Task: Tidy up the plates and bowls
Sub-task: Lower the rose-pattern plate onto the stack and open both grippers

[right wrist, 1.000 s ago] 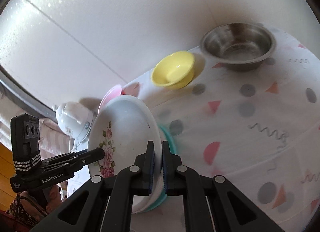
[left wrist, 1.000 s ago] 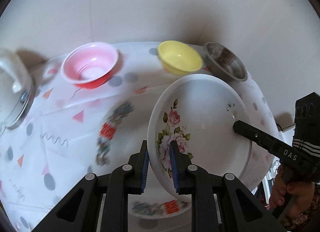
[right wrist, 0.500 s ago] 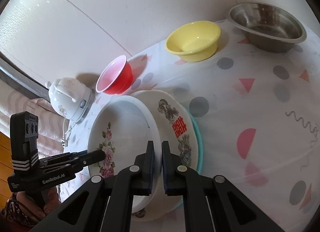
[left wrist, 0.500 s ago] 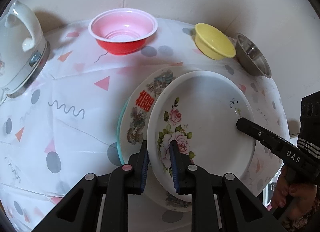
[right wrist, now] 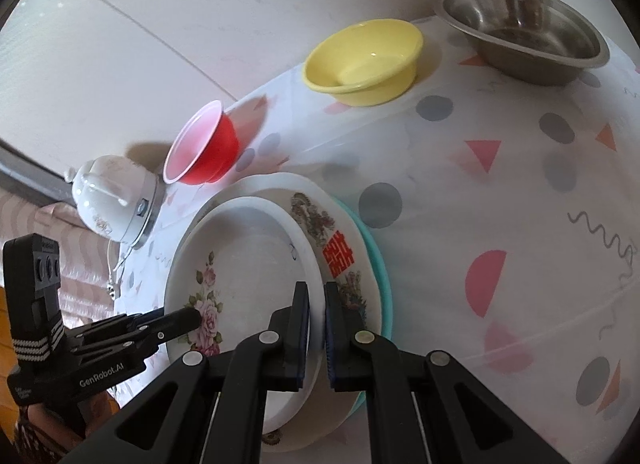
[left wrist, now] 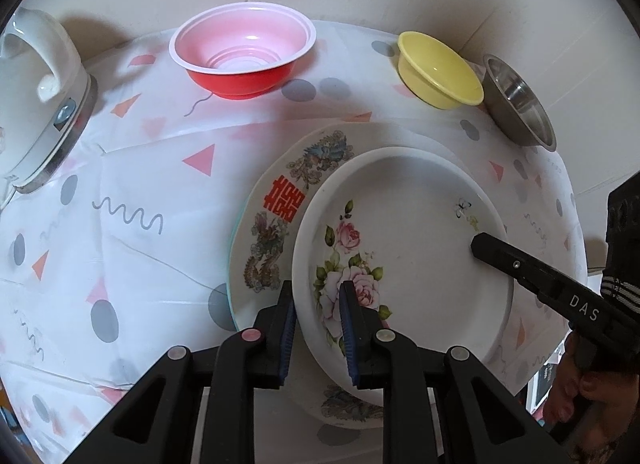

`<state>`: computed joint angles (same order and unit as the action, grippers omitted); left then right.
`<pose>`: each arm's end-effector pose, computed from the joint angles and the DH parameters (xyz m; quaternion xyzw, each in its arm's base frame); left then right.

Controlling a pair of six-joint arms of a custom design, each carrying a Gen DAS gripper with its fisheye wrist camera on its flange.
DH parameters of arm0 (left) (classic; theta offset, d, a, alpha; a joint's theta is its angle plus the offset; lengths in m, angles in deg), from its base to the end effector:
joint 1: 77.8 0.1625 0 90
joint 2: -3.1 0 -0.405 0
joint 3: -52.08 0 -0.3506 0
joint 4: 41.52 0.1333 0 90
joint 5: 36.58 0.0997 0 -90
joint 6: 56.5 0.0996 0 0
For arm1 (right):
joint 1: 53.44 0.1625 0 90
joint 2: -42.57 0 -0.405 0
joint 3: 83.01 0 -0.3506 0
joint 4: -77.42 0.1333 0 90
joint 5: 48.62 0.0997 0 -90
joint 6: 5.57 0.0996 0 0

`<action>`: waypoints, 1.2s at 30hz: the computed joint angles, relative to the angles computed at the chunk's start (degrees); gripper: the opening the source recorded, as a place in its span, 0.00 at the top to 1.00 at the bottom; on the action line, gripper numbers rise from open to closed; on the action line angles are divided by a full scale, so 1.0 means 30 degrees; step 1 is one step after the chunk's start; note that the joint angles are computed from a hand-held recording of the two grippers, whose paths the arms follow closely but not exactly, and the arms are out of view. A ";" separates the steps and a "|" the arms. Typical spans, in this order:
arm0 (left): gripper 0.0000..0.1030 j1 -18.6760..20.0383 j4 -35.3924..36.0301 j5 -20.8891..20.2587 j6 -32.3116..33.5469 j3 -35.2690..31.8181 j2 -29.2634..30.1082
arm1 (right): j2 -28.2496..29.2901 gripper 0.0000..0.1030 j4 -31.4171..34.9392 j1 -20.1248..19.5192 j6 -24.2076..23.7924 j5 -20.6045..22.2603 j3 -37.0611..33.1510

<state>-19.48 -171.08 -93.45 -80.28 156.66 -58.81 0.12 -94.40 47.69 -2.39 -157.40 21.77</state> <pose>-0.1257 -0.5611 0.1935 0.0737 0.9553 -0.1096 0.2644 0.2127 -0.5565 0.0697 0.0399 -0.9719 0.1857 0.1387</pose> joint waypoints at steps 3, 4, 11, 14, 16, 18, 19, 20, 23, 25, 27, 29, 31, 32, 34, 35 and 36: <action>0.80 0.0009 0.0233 0.0042 -0.0124 -0.0174 0.0087 | 0.0032 0.92 0.0156 0.0038 0.0160 -0.0110 -0.0131; 0.80 0.0014 0.0322 0.0056 -0.0172 -0.0240 0.0124 | 0.0029 0.92 0.0184 0.0055 0.0229 -0.0148 -0.0146; 0.73 -0.0277 0.1080 0.0809 -0.0384 -0.0514 0.0384 | 0.0406 0.90 0.1021 0.0733 -0.0204 -0.1734 -0.0810; 0.70 -0.0335 0.0969 0.0864 -0.0309 -0.0411 0.0347 | 0.0558 0.90 0.1198 0.0896 -0.0462 -0.2171 -0.1007; 0.70 -0.0377 0.0987 0.0994 -0.0258 -0.0380 0.0348 | 0.0561 0.90 0.1192 0.0901 -0.0486 -0.2204 -0.1016; 0.70 -0.0469 0.1074 0.1234 -0.0191 -0.0345 0.0368 | 0.0577 0.90 0.1284 0.0948 -0.0517 -0.2336 -0.1060; 0.69 -0.0516 0.1098 0.1317 -0.0111 -0.0331 0.0394 | 0.0607 0.90 0.1353 0.1007 -0.0537 -0.2476 -0.1106; 0.69 -0.0568 0.1119 0.1428 -0.0042 -0.0283 0.0359 | 0.0661 0.90 0.1536 0.1085 -0.0549 -0.2667 -0.1208; 0.68 -0.0752 0.0883 0.1614 0.0305 -0.0118 0.0316 | 0.0876 0.90 0.1855 0.1286 -0.0487 -0.3197 -0.1493; 0.68 -0.0786 0.0760 0.1555 0.0439 -0.0083 0.0300 | 0.0875 0.90 0.1859 0.1258 -0.0362 -0.3136 -0.1512; 0.68 -0.0792 0.0756 0.1611 0.0452 -0.0072 0.0316 | 0.0852 0.90 0.1963 0.1215 -0.0210 -0.3030 -0.1537; 0.65 -0.0753 0.0773 0.1575 0.0354 -0.0082 0.0311 | 0.0877 0.90 0.2029 0.1305 -0.0285 -0.3228 -0.1564; 0.60 -0.0698 0.0795 0.1575 0.0195 -0.0071 0.0285 | 0.0891 0.89 0.2252 0.1392 -0.0301 -0.3418 -0.1634; 0.57 -0.0699 0.0877 0.1633 0.0044 -0.0039 0.0249 | 0.0916 0.89 0.2485 0.1472 -0.0253 -0.3605 -0.1733; 0.57 -0.0749 0.0834 0.1635 -0.0062 0.0066 0.0148 | 0.0987 0.86 0.2855 0.1647 -0.0456 -0.3940 -0.1894; 0.57 -0.0785 0.0853 0.1730 -0.0103 0.0075 0.0158 | 0.1028 0.83 0.3056 0.1771 -0.0587 -0.4165 -0.1982; 0.57 -0.0818 0.0842 0.1827 -0.0106 0.0093 0.0155 | 0.1049 0.82 0.3172 0.1860 -0.0696 -0.4398 -0.2037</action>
